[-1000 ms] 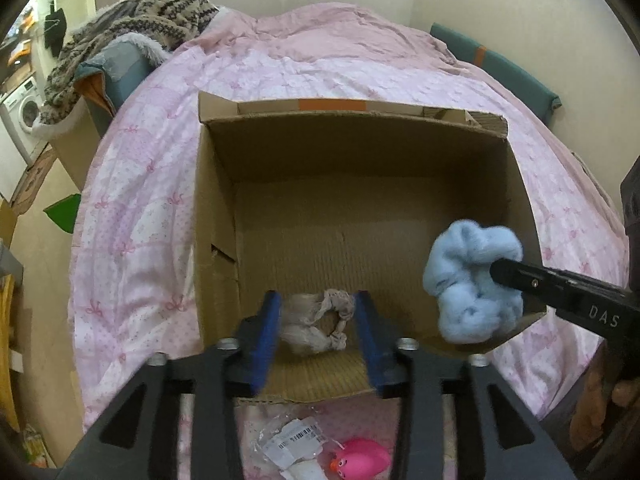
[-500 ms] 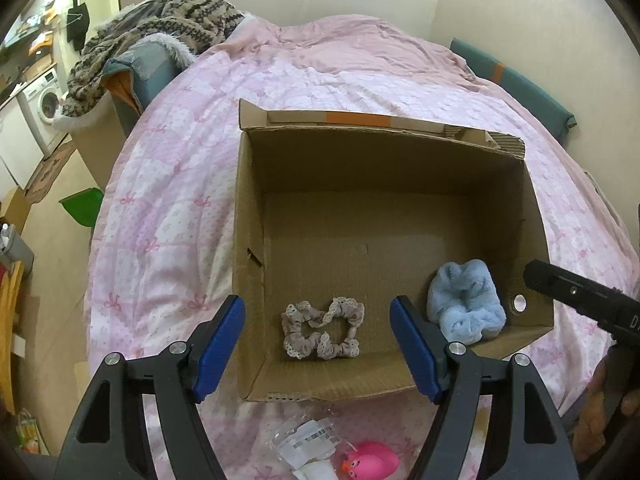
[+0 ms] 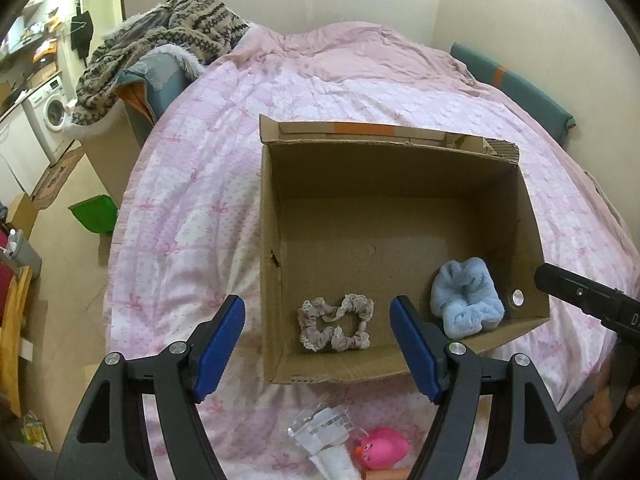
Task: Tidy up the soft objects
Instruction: 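Withdraw both tools from the box toward the remaining items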
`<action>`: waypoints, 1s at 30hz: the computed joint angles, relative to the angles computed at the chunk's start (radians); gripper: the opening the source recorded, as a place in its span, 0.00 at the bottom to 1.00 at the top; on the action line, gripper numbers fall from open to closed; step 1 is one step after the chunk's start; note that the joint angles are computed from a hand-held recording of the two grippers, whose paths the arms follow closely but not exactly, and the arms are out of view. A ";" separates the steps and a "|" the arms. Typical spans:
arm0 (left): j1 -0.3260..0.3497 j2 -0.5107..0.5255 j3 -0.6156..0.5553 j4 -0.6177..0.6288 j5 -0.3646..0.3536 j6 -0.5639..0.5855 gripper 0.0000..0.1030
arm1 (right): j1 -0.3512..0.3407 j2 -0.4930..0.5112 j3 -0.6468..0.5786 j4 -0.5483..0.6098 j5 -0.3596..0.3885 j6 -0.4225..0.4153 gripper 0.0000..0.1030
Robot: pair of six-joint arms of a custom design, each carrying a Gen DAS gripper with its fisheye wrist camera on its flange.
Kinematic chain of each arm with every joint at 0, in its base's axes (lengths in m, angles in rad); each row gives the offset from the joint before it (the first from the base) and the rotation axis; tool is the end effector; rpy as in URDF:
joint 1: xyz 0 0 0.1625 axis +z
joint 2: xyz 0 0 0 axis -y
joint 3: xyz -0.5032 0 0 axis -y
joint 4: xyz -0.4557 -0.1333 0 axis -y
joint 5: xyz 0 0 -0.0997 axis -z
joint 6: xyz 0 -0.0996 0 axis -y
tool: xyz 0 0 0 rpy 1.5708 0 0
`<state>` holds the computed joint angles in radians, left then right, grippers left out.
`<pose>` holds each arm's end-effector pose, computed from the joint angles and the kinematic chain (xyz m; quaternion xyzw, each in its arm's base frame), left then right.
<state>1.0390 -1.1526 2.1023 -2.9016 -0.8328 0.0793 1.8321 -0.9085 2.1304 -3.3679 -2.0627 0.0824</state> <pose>-0.1263 -0.6097 0.2204 0.2103 0.8939 -0.2516 0.3055 0.2375 -0.5541 0.1116 0.0143 -0.9325 0.3110 0.1830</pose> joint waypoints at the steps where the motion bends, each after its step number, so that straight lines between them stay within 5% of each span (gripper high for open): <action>1: -0.001 -0.007 0.002 0.003 0.007 -0.003 0.70 | 0.004 -0.001 0.002 -0.001 -0.005 0.000 0.84; 30: -0.027 -0.185 0.129 0.184 0.015 -0.248 0.70 | 0.040 -0.055 0.113 -0.001 -0.049 0.113 0.84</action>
